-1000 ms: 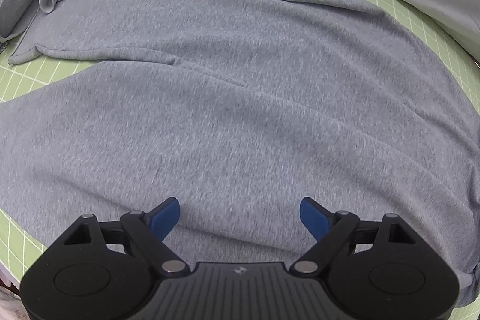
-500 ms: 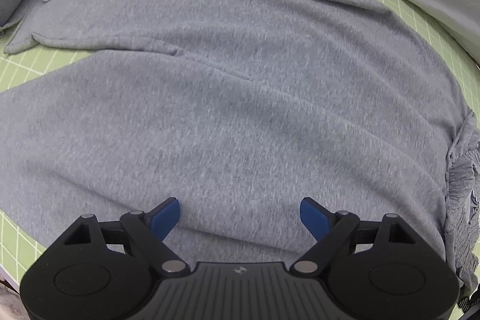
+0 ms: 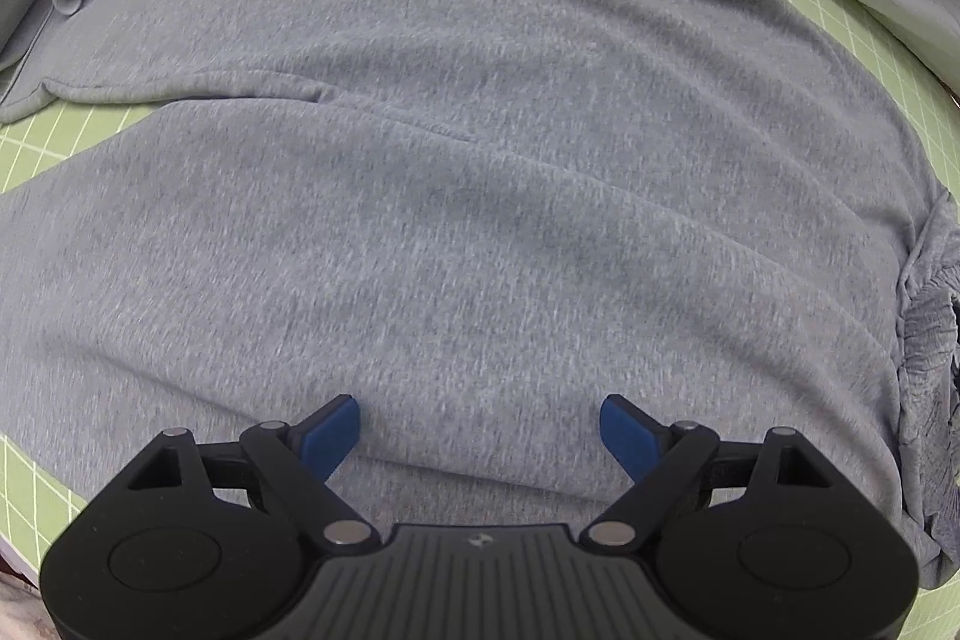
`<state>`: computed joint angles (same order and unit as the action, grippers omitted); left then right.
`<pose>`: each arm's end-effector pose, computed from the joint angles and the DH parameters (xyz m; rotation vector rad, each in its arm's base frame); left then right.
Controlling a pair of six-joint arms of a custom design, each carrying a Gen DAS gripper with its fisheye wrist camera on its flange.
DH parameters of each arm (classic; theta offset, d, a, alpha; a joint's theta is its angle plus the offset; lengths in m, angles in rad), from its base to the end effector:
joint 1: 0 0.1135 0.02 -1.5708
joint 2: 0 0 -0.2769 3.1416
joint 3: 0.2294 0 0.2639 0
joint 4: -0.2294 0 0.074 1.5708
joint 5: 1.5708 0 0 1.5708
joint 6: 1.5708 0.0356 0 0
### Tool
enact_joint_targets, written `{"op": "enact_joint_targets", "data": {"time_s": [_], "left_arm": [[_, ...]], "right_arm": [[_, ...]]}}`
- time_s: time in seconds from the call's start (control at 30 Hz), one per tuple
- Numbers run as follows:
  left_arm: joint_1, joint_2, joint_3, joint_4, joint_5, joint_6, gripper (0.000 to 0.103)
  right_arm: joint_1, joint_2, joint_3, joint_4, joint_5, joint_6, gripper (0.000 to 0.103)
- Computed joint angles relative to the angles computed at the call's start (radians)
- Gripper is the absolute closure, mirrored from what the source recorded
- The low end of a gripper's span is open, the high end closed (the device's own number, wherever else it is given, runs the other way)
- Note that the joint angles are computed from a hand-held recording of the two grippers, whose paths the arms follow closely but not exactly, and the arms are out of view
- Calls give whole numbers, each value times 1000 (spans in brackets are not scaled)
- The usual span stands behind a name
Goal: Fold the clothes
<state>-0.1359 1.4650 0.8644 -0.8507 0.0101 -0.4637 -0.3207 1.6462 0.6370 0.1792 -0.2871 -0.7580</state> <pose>0.2474 -0.0342 0.1843 -0.4934 2.9892 -0.0682 0.2893 -0.0855 0.1243 -0.6413 2.2755 -0.1780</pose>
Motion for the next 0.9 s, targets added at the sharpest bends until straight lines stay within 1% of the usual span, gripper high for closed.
{"op": "enact_joint_targets", "data": {"time_s": [0.03,0.07,0.1,0.13,0.17,0.23,0.3,0.37,0.43,0.47,0.5,0.53,0.6,0.63,0.7,0.77,0.83,0.9], "left_arm": [[1,2,1,-1,-1,-2,15],[2,3,1,-3,-1,-4,15],[2,6,2,-4,-2,-5,15],[1,8,4,-5,-2,-5,15],[2,11,6,-7,-3,-4,15],[2,17,11,-10,-6,-1,15],[5,20,14,-11,-8,0,15],[9,21,17,-11,-10,1,15],[13,25,15,-10,-7,-1,15],[14,27,14,-10,-4,-2,15],[14,28,13,-9,-4,-4,15],[13,28,11,-8,-4,-6,15],[10,27,7,-7,-4,-10,15],[9,27,5,-6,-4,-12,15],[4,28,3,-5,-4,-13,15],[-8,35,3,-6,-3,-7,15],[-24,40,8,-7,-1,0,15],[-39,41,14,-9,0,7,15]], "right_arm": [[10,9,0,10,7,-18,33],[18,18,2,18,11,-33,51],[16,23,13,6,2,-36,75],[4,21,30,-20,-31,-26,89],[-10,18,48,-48,-70,-13,99],[-53,2,92,-78,-165,62,99],[-97,23,152,-46,-207,184,99],[-138,100,240,30,-149,373,99],[-163,197,359,11,-21,486,89],[-171,225,406,-30,41,493,75],[-177,248,445,-69,103,489,72],[-201,235,433,-73,81,496,71],[-263,186,370,-60,-26,522,50],[-287,161,331,-70,-65,518,49],[-331,113,257,-104,-127,491,49],[-376,70,195,-160,-185,438,49],[-377,32,126,-185,-183,375,48],[-349,-5,53,-171,-158,334,45]]}}
